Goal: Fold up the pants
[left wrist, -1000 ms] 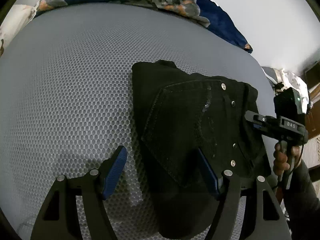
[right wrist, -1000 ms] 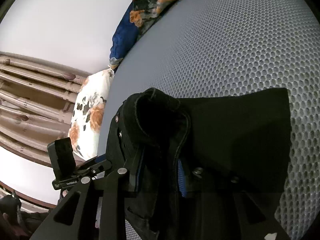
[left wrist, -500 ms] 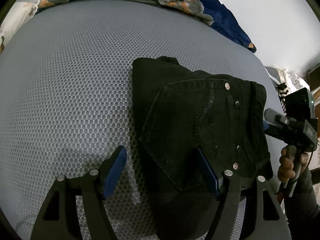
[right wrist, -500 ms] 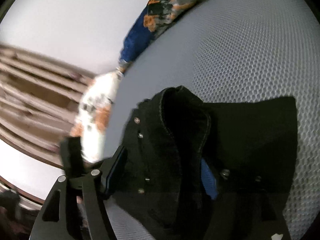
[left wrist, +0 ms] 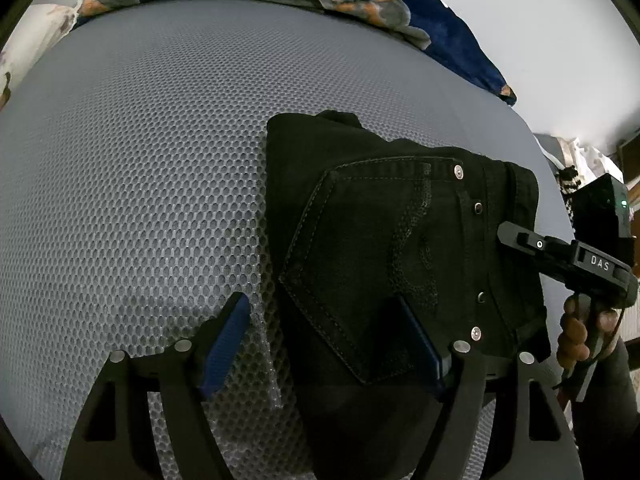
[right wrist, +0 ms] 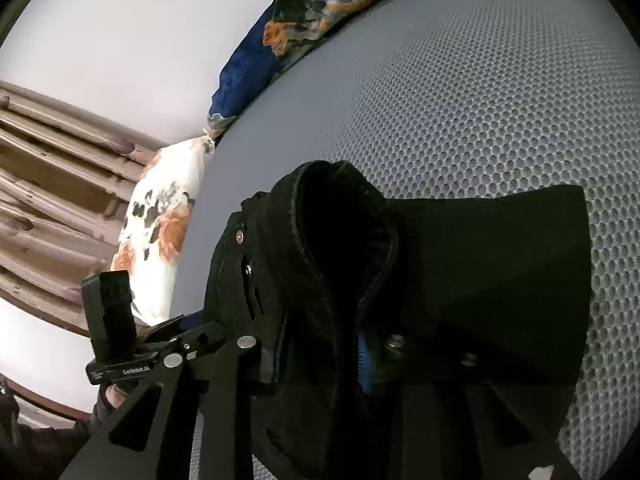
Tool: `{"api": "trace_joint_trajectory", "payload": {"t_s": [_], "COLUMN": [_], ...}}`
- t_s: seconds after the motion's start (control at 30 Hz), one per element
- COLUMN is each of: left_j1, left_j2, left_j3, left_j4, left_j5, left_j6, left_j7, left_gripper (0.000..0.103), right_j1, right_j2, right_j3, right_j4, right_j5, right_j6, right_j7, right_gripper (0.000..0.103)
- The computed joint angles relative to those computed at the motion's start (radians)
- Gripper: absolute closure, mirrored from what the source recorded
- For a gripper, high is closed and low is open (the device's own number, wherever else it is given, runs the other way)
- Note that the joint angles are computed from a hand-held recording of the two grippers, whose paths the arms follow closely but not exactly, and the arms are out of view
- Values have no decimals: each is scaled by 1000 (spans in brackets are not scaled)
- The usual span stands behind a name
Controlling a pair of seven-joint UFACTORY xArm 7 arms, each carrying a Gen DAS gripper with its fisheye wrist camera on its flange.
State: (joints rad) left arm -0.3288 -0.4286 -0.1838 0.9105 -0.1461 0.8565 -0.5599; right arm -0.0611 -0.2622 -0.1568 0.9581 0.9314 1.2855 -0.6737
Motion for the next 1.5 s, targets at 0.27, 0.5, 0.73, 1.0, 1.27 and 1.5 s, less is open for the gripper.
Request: {"api": "trace_joint_trajectory", "payload": {"t_s": [0.27,0.5,0.73,1.0,1.27,1.5], "left_j1": [5,3,0,3,2,-21], "left_j2": [-11,-25,-55,-68,-51,-20], "left_j3": [-19,-29,-35,-43,-46,-52], "left_j4": [-5,1,-2,8,43,77], "left_j5": [35,64,83,101,101,101], "left_j6": [6,23,33,41,8,-27], "left_j7": [-30,-39,-40,-31,-31,11], "left_gripper": [27,27,27,27,27,27], "right_j1": [28,67,92,77,18,-17], "right_j2": [-88,-139,-190,-207,-174,-131], "right_j3": [21,19,-5,-50,-71,-55], "right_j4": [-32,-28,-16,-11,-60,-70], "right_j5": [-58,-113,-137,-159,-212,-246], "right_j6": [-94,-133,-129,-137,-175,-186], "right_j7": [57,125,173,212,234,260], "right_gripper": [87,89,91,92,92,81]}}
